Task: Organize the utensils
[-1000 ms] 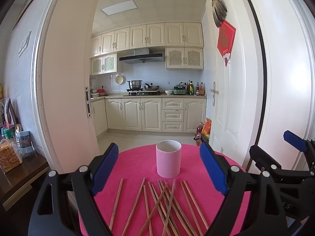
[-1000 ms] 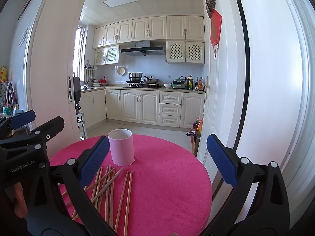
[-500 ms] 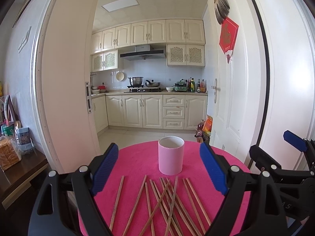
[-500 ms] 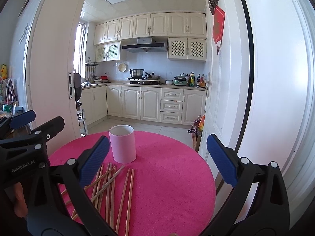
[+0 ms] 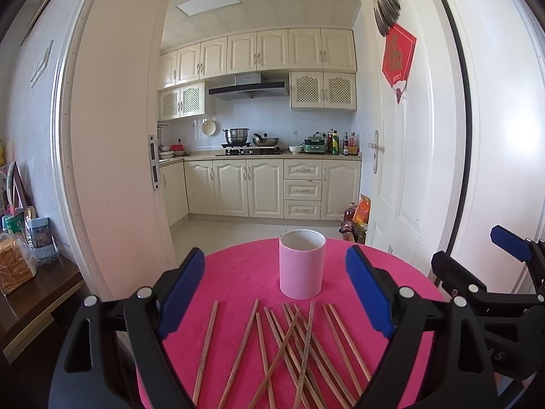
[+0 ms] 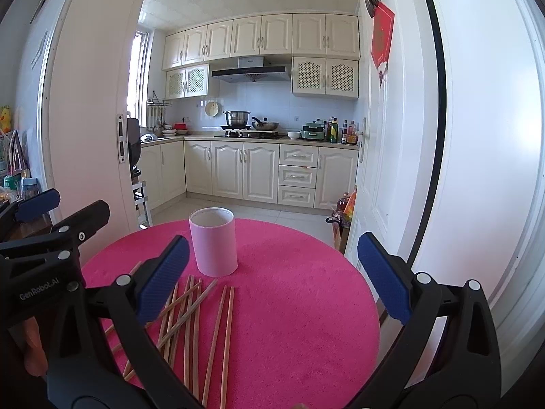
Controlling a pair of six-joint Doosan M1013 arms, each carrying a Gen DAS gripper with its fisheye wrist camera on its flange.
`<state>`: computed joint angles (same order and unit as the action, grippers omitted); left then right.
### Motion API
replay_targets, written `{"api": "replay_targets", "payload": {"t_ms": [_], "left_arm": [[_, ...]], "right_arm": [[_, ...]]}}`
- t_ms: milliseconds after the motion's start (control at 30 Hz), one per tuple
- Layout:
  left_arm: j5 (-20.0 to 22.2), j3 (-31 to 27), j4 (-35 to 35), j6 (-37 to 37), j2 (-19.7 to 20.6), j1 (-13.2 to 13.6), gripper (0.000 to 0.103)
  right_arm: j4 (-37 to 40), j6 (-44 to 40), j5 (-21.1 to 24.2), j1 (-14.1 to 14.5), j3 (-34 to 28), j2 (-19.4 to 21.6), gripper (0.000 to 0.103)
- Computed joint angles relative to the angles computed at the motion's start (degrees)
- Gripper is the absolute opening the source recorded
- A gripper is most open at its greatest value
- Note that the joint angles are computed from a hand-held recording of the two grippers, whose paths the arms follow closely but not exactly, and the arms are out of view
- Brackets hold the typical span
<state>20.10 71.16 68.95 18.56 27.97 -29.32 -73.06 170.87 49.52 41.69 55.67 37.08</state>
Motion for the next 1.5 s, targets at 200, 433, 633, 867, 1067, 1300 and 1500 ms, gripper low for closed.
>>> {"api": "replay_targets", "payload": {"t_ms": [200,433,633,867,1067,1300,1500], "left_arm": [[-0.2,-0.4,-2.7,2.6,0.4,0.4,0.083],[0.5,-1.6,-10.5,10.5,1.3,0.9,0.083],[2.0,-4.1,-27.9,26.7,2.8,2.0,0.083],[7.4,-7.2,-38.4,36.2,4.9,3.1,0.083],[12.7,-9.4,-41.8,39.8,6.5,3.9,0.083],[20.5,-13.0,-44.9,43.0,9.2,5.1,0.083],[25.8,-16.4,-49.7,47.4,11.6,6.1,0.083]], "right_arm": [[1.9,-2.2,0.0,-0.3,-1.4,0.7,0.097],[5.1,-5.6,0.3,-0.5,-3.3,2.0,0.097],[10.6,-10.8,0.3,-1.0,-5.7,3.5,0.097],[16.7,-17.5,2.5,-1.5,-9.7,6.0,0.097],[22.2,-22.9,4.0,-2.3,-12.0,7.6,0.097],[30.4,-30.3,7.4,-3.7,-15.8,9.7,0.097],[35.5,-34.7,9.3,-4.4,-17.9,11.2,0.097]]}}
